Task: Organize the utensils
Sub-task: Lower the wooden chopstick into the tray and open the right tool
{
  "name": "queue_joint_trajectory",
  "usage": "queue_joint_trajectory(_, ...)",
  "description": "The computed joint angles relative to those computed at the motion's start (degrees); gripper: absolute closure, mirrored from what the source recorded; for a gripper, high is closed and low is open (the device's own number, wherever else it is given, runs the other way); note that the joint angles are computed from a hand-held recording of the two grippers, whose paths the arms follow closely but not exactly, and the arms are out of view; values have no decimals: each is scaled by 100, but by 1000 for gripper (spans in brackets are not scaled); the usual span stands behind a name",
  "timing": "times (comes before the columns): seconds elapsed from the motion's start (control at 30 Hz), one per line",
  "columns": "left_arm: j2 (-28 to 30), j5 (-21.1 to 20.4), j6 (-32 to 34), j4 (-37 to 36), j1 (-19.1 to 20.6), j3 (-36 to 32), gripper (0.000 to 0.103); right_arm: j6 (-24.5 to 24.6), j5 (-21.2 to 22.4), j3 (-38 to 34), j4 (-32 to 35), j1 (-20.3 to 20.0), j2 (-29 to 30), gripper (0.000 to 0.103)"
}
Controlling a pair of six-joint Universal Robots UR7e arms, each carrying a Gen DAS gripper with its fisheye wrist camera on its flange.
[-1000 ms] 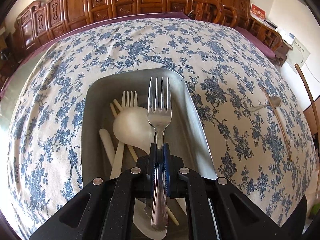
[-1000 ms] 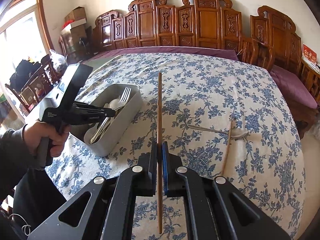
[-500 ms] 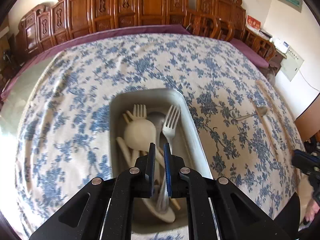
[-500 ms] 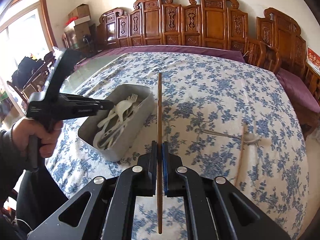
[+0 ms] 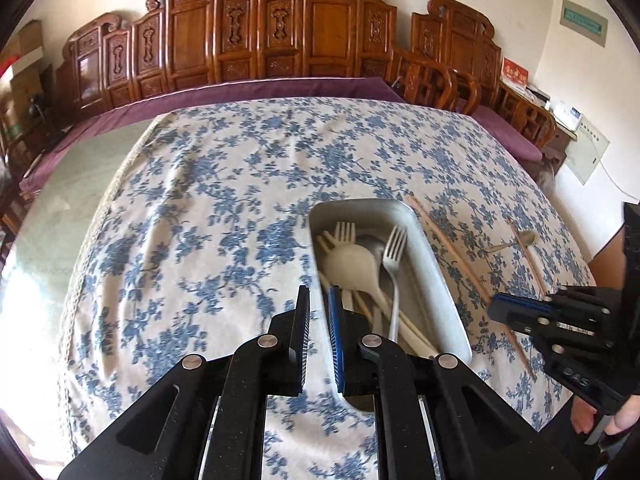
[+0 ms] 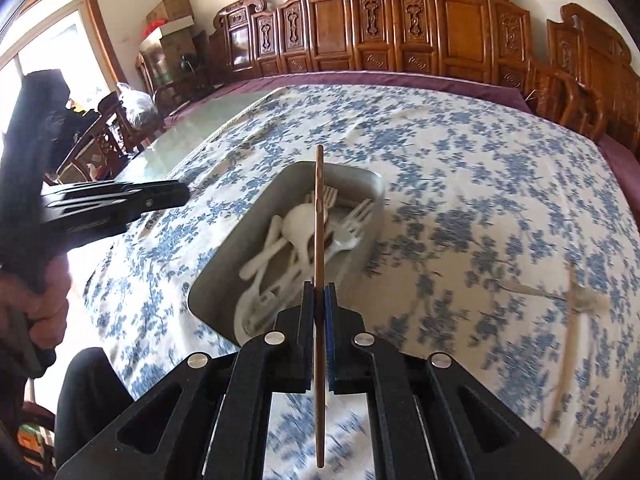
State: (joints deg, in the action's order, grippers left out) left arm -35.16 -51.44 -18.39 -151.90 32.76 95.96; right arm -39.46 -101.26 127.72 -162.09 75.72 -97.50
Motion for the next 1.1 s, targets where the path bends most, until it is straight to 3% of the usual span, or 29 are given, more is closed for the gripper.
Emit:
queue_joint_trajectory(0.57,-459,-81,-102,-443,120,587,94,827,-730,-673,-199,370,1367,97)
queue_joint_trajectory(0.83,-458,-36,-101,-414,129,604,94,900,-658,-614,-311,236,1424,95)
queue_joint_trajectory(1.1,-430,-67,-6,-473,52,624,94,462,-502,-396,-474,234,1120,94)
